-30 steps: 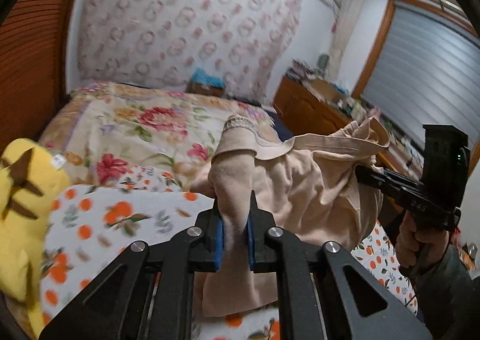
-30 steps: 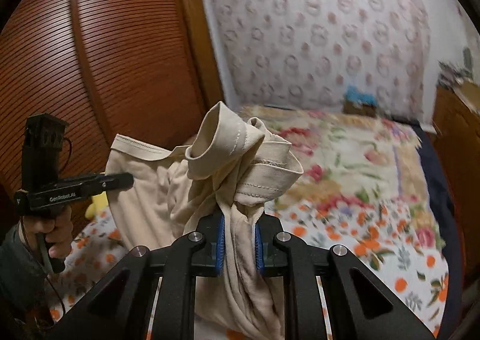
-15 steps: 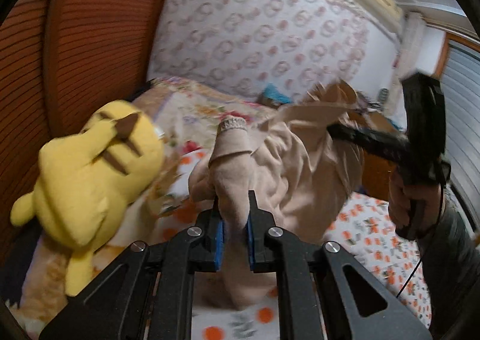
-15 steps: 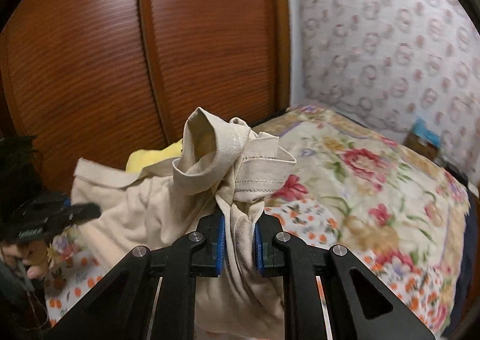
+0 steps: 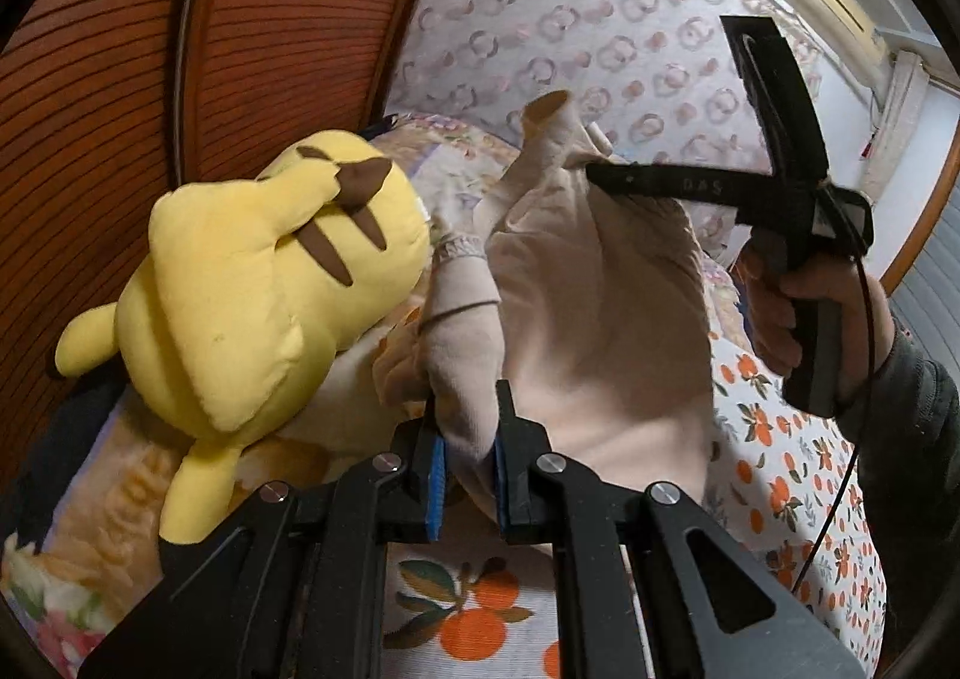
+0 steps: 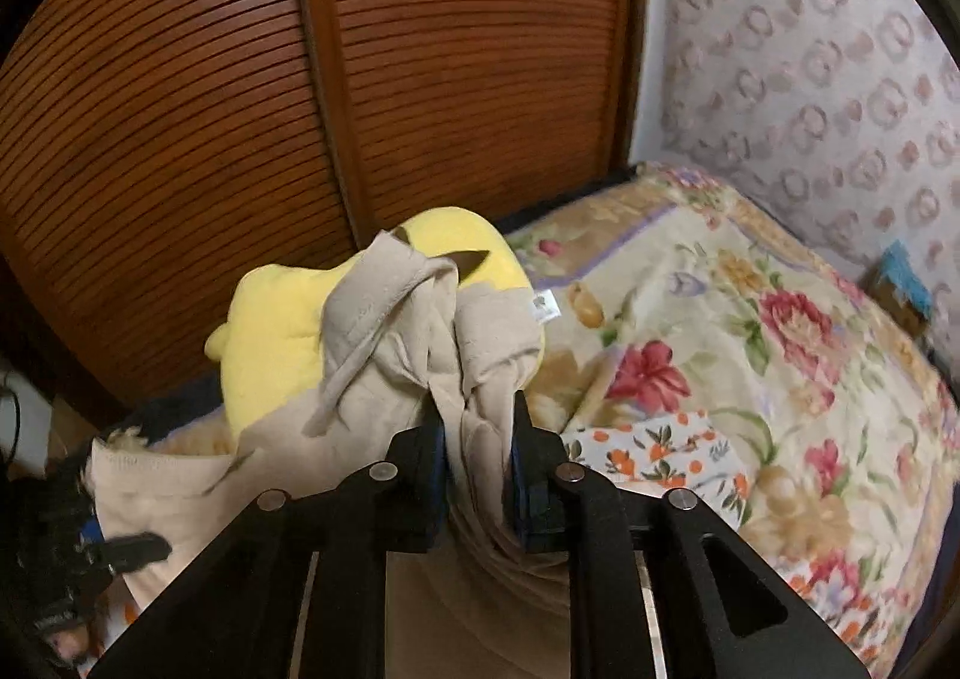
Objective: Fold small clothes
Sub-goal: 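Lower the T-shirt beside the yellow plush toy and open both grippers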
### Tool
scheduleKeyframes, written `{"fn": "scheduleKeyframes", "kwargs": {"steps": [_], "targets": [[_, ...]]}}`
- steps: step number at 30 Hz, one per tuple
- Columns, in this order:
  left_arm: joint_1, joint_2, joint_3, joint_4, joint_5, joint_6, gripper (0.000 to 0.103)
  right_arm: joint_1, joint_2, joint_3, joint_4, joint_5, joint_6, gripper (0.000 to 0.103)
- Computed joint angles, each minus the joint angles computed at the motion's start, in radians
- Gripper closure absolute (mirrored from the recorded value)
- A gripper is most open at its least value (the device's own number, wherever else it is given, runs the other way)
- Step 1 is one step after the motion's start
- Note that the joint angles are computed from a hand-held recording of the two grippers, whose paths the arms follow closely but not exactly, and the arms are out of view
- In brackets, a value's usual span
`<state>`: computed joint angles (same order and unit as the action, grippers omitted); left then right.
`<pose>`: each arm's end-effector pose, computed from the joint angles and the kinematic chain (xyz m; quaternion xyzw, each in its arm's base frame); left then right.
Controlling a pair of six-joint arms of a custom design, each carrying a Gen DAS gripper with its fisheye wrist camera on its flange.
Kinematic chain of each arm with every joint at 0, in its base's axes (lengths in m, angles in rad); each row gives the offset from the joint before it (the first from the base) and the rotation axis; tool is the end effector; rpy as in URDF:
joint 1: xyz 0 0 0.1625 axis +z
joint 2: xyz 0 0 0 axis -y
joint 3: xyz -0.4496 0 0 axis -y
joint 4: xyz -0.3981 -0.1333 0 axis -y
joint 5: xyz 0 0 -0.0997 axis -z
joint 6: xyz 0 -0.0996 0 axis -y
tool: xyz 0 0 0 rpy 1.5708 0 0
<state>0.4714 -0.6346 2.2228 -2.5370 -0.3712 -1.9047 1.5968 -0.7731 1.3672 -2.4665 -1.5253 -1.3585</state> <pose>-0.2672 -0.3900 -0.0564 -0.1490 0.7907 -0.5188 0.2889 0.1580 -0.7726 0.1883 0.6335 -0.7587 0.1320 0.0751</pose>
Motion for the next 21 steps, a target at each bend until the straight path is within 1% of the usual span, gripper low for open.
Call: {"fn": "scheduleKeyframes", "kwargs": {"steps": [1, 2, 4, 8, 11, 14, 15, 16, 17, 18, 19, 20, 21], "targets": [[-0.002, 0.0, 0.001, 0.018, -0.002, -0.017, 0.09, 0.013, 0.007, 0.0, -0.026, -0.012, 0.033, 0.066], [-0.003, 0.0, 0.0, 0.023, -0.002, -0.021, 0.09, 0.013, 0.003, 0.004, -0.042, -0.01, 0.05, 0.059], [-0.005, -0.004, 0.001, 0.041, -0.004, -0.034, 0.09, 0.0, -0.002, -0.01, -0.056, 0.014, 0.061, 0.053], [-0.009, -0.012, -0.002, 0.065, -0.007, -0.032, 0.09, -0.027, -0.019, -0.028, -0.058, 0.021, 0.074, 0.052], [-0.013, -0.024, -0.014, 0.152, -0.014, -0.081, 0.088, -0.053, -0.038, -0.019, -0.037, 0.019, 0.076, 0.052], [-0.018, -0.032, -0.02, 0.197, -0.022, -0.101, 0.087, -0.069, -0.057, 0.023, -0.052, -0.001, 0.083, 0.052], [-0.021, -0.034, -0.023, 0.215, -0.024, -0.106, 0.084, -0.079, -0.06, 0.028, -0.052, -0.001, 0.088, 0.052], [-0.023, -0.04, -0.033, 0.266, -0.029, -0.132, 0.08, -0.079, -0.055, 0.023, -0.05, -0.008, 0.1, 0.052], [-0.028, -0.045, -0.046, 0.333, -0.033, -0.168, 0.073, -0.081, -0.052, 0.021, -0.045, -0.013, 0.11, 0.052], [-0.033, -0.05, -0.055, 0.388, -0.033, -0.196, 0.07, -0.088, -0.058, 0.027, -0.047, -0.01, 0.115, 0.052], [-0.042, -0.056, -0.064, 0.449, -0.03, -0.227, 0.061, -0.084, -0.061, 0.03, -0.05, -0.008, 0.124, 0.052], [-0.051, -0.06, -0.069, 0.484, -0.027, -0.246, 0.058, -0.087, -0.072, 0.04, -0.054, 0.0, 0.126, 0.052], [-0.059, -0.065, -0.075, 0.522, -0.027, -0.262, 0.057, -0.091, -0.086, 0.054, -0.058, 0.013, 0.128, 0.052]]}}
